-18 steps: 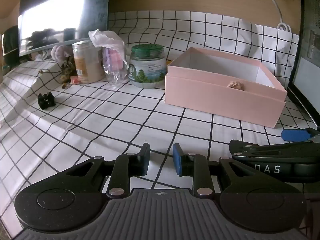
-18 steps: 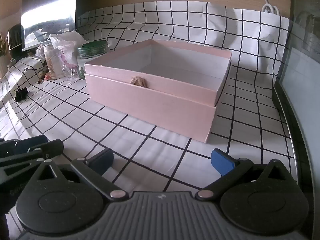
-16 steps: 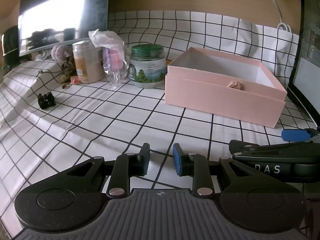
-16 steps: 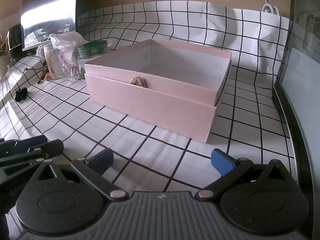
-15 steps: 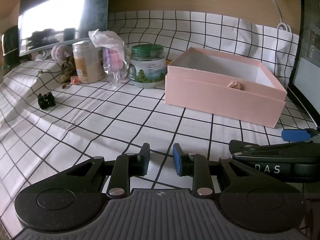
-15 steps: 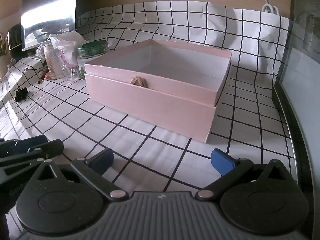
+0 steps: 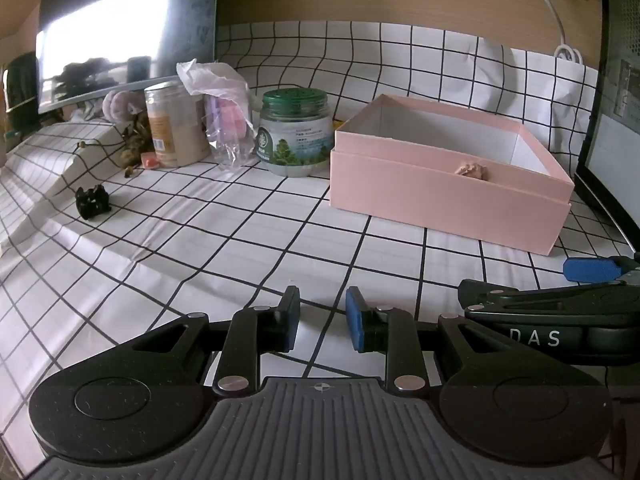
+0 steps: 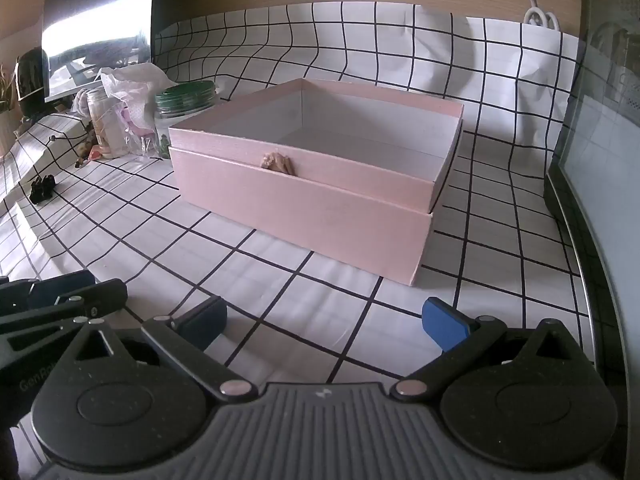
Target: Organize soft objects
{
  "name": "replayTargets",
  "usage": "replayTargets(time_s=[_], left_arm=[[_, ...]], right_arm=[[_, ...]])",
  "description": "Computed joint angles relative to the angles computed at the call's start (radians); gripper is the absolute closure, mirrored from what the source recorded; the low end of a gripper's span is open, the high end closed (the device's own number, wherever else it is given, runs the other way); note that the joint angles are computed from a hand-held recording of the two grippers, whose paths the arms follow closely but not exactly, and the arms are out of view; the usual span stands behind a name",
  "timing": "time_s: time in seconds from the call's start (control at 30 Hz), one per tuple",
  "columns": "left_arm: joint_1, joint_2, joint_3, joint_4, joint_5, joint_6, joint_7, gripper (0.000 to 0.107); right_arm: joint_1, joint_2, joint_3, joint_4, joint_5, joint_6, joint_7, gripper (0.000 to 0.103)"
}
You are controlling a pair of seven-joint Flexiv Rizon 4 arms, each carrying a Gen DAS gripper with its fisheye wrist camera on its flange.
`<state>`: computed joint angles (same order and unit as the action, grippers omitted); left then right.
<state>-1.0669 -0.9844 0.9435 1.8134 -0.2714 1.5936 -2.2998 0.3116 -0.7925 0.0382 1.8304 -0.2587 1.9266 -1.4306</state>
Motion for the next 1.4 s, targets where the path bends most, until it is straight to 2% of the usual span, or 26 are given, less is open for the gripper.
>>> replayTargets(time_s=[1.4], left_arm=[[0.000, 0.001, 0.006, -0.005, 0.026, -0.010, -0.017, 0.078]], right_arm=[[0.000, 0.002, 0.001, 0.003, 0.004, 0.000, -0.004, 0.000]])
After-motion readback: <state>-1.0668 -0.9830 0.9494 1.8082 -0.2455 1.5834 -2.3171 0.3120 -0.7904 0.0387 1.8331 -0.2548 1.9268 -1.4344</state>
